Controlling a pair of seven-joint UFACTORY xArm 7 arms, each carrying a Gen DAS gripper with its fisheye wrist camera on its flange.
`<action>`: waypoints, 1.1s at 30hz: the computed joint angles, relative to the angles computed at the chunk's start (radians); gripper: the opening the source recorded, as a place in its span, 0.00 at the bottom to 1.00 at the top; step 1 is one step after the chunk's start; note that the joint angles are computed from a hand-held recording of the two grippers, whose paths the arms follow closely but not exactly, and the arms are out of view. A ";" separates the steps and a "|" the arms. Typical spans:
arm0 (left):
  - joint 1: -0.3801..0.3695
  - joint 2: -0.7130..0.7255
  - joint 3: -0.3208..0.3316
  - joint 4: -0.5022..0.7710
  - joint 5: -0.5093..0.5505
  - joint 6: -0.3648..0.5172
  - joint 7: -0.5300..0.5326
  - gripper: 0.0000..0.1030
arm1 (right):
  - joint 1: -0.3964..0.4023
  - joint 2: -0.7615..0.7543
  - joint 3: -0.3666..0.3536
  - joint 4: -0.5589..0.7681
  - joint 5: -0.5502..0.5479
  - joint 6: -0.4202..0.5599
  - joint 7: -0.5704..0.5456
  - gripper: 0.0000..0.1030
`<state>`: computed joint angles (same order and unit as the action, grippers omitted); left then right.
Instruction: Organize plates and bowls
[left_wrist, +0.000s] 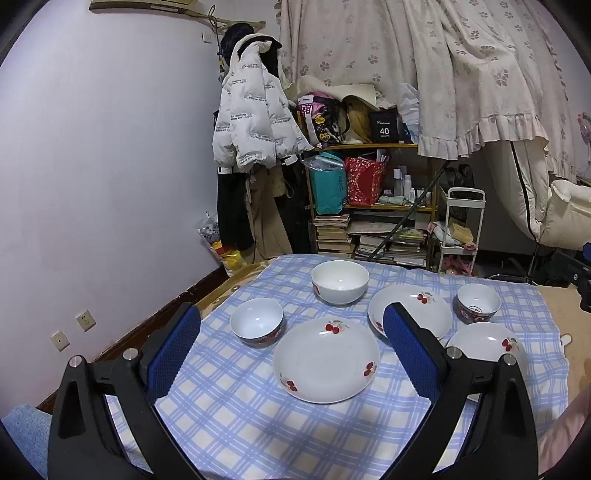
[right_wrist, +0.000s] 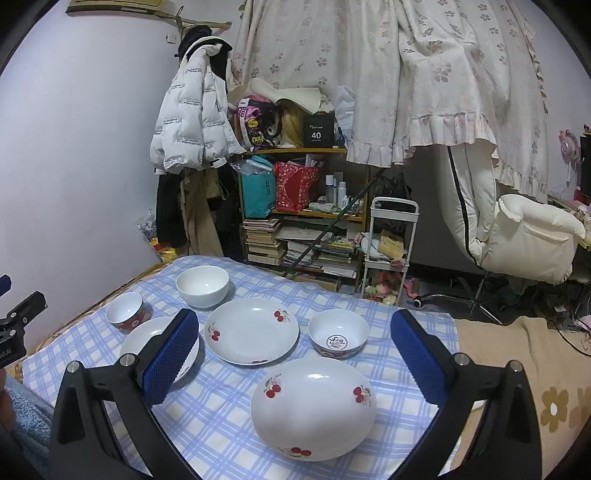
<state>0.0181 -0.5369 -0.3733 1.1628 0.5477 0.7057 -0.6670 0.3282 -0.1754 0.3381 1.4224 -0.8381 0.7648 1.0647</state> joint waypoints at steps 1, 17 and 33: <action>0.004 -0.002 -0.002 -0.003 0.005 -0.007 -0.007 0.95 | 0.000 0.000 0.000 0.000 0.001 -0.001 0.000 1.00; 0.000 0.000 -0.001 0.001 0.007 0.004 -0.001 0.95 | 0.001 0.000 -0.001 0.000 0.003 0.000 -0.001 1.00; -0.002 0.000 0.001 0.001 0.006 0.003 -0.001 0.95 | -0.001 -0.002 0.000 -0.003 0.003 -0.003 0.001 1.00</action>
